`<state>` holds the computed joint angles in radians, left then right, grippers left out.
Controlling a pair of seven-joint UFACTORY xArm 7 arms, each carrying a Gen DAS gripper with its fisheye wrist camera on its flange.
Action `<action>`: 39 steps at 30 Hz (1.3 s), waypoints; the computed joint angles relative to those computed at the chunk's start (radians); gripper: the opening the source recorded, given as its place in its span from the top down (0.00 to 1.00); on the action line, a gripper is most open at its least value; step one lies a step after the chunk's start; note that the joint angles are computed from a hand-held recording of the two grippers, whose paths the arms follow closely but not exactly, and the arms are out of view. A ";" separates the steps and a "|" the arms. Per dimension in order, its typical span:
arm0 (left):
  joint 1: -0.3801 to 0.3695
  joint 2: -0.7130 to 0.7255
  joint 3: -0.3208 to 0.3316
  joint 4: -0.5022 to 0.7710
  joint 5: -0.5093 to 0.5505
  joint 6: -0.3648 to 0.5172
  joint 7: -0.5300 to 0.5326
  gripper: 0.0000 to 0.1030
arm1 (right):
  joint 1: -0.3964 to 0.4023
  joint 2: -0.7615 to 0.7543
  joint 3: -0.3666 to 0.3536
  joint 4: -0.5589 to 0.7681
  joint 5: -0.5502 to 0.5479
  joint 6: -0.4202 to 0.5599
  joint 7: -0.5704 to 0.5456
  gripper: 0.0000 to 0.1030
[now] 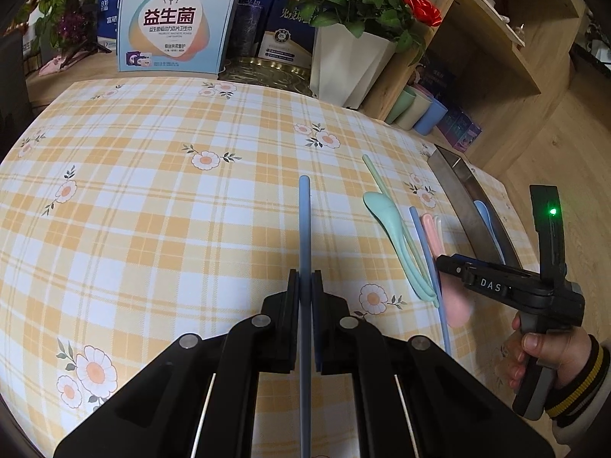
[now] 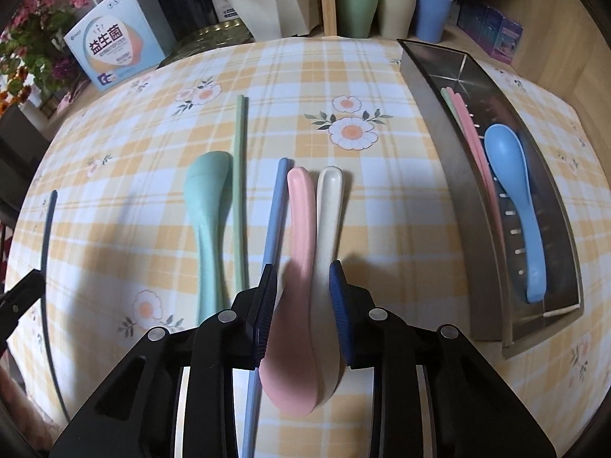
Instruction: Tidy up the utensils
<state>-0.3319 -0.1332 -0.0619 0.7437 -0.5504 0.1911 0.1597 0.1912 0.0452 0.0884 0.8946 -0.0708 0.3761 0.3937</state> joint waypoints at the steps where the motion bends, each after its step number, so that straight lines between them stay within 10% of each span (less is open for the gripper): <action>1: -0.005 0.002 0.003 0.001 -0.013 0.002 0.008 0.94 | 0.002 -0.006 0.003 -0.005 0.006 -0.003 -0.002 0.74; 39: -0.036 -0.010 0.001 -0.006 -0.147 0.015 0.129 0.94 | 0.062 -0.106 0.015 -0.142 0.303 -0.106 -0.181 0.77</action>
